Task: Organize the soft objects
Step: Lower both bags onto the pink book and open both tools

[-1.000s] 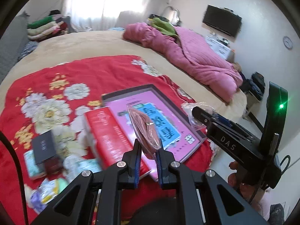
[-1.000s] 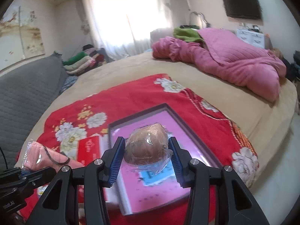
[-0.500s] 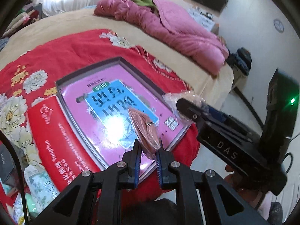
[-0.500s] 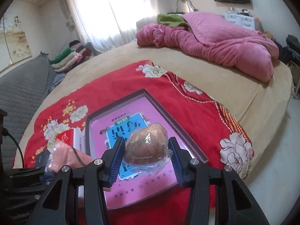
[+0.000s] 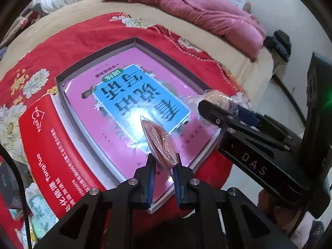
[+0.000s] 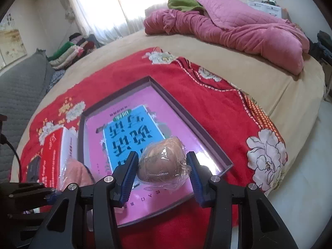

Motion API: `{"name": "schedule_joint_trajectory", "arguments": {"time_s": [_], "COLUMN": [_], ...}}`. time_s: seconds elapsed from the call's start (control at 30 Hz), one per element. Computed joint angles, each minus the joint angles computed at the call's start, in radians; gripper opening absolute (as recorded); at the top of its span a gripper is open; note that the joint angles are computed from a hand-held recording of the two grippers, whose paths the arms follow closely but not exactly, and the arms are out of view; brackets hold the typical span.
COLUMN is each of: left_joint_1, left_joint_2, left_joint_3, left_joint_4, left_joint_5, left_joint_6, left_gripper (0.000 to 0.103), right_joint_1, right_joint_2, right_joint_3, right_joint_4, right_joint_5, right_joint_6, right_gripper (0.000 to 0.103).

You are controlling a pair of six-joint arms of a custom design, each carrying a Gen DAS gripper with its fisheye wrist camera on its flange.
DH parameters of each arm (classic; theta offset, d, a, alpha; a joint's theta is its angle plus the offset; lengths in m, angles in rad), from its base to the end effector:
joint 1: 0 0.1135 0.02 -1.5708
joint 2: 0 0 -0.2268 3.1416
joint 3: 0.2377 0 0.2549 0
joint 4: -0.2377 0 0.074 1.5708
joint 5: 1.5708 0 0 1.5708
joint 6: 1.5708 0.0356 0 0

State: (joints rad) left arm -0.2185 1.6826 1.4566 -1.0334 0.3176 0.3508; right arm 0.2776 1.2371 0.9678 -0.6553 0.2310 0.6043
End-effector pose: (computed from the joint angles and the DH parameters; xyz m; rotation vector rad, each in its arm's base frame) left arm 0.3229 -0.0831 0.2392 0.8484 2.6505 -0.4157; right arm 0.2580 0.0650 0.2330 0.4946 2.4131 0.0935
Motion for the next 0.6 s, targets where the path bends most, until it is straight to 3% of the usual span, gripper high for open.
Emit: {"name": "schedule_joint_trajectory", "arguments": {"time_s": [0.47,0.57,0.6], "left_joint_1": [0.019,0.021,0.021], "left_joint_2": [0.033,0.032,0.03], "left_joint_3": [0.021,0.019,0.019], "left_joint_4": [-0.041,-0.039,-0.039], "left_joint_5": [0.01,0.0,-0.002], "left_joint_6": [-0.004,-0.008,-0.009], "left_gripper": [0.019,0.025,0.032], "right_joint_1": [-0.018,-0.01,-0.011], "right_joint_2": [0.08,0.118,0.125], "right_joint_3": [-0.019,0.002,0.006], "right_joint_4": [0.049,0.028,0.02], "right_joint_5": [0.013,0.054,0.062], "right_joint_6": [-0.007,-0.008,-0.008], "right_gripper": [0.05,0.05,0.05]}}
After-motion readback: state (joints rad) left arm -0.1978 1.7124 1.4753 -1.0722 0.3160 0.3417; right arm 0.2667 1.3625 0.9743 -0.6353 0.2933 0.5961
